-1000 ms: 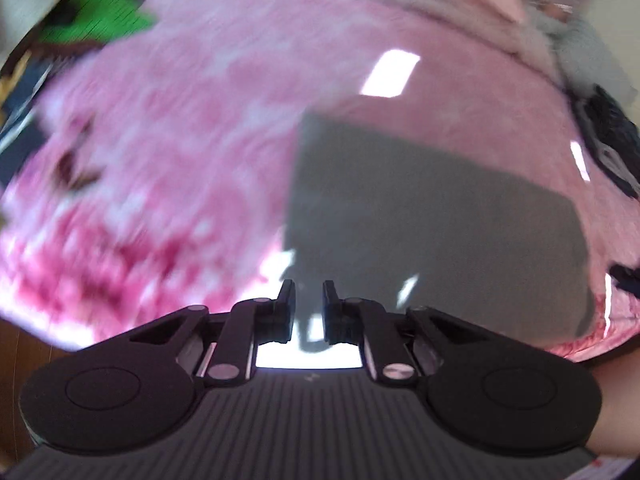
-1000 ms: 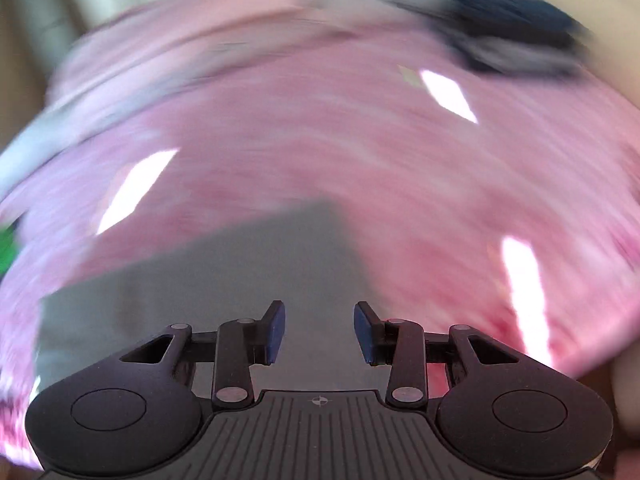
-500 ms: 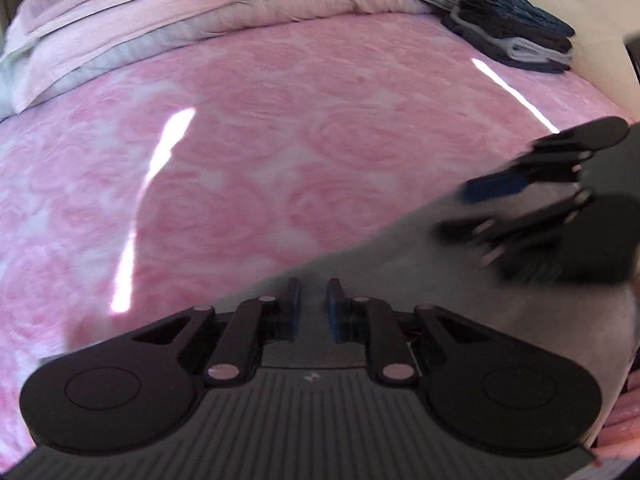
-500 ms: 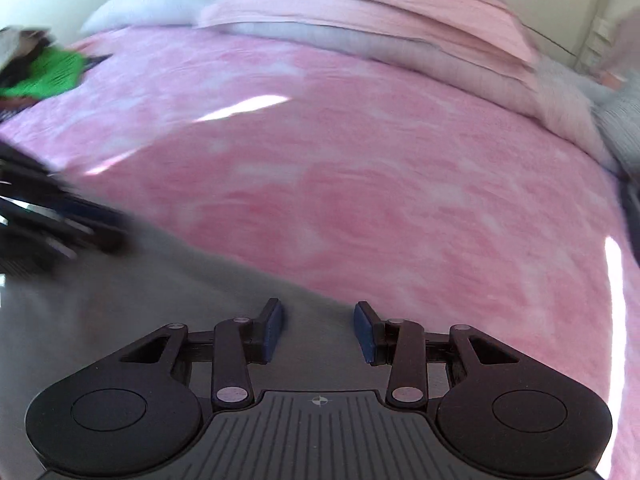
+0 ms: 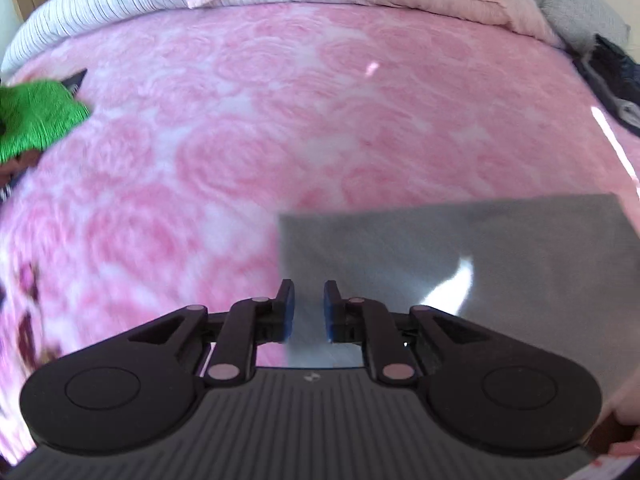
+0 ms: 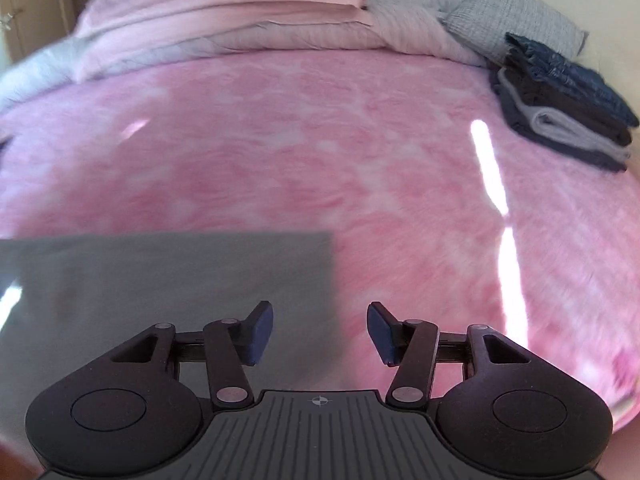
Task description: Fold clothes
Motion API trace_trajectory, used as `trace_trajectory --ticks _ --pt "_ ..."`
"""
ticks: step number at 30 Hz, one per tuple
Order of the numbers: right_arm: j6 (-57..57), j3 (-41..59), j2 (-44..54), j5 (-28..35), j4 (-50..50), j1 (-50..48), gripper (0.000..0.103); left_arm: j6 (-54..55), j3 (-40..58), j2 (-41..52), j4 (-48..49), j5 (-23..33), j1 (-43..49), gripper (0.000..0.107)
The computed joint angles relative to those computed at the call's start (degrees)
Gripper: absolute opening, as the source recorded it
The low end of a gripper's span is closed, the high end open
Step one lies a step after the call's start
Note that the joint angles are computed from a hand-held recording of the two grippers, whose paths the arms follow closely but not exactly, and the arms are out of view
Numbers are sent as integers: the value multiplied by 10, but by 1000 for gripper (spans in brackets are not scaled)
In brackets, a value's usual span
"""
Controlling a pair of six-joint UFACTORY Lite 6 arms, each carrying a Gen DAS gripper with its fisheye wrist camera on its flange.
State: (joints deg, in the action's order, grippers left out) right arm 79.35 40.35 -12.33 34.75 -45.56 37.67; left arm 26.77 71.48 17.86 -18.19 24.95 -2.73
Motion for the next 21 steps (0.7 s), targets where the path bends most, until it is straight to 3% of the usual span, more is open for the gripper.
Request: trace_trajectory --ticks 3,7,10,12,14,21 --pt "-32 11 57 15 95 40 50 -25 -92 -78 12 23 -14 17" --pt "-78 51 63 52 159 32 50 -181 -156 -121 144 21 -55 19" --pt "-104 76 12 90 197 43 51 -245 -114 -125 177 91 -69 21" --pt "-128 118 -11 138 242 56 51 -267 -90 -146 181 137 -74 32" --pt "-140 159 -34 180 278 71 51 -279 -72 -179 177 188 -80 33" --pt "-99 300 -64 315 274 196 62 -317 22 -277 192 385 -141 42"
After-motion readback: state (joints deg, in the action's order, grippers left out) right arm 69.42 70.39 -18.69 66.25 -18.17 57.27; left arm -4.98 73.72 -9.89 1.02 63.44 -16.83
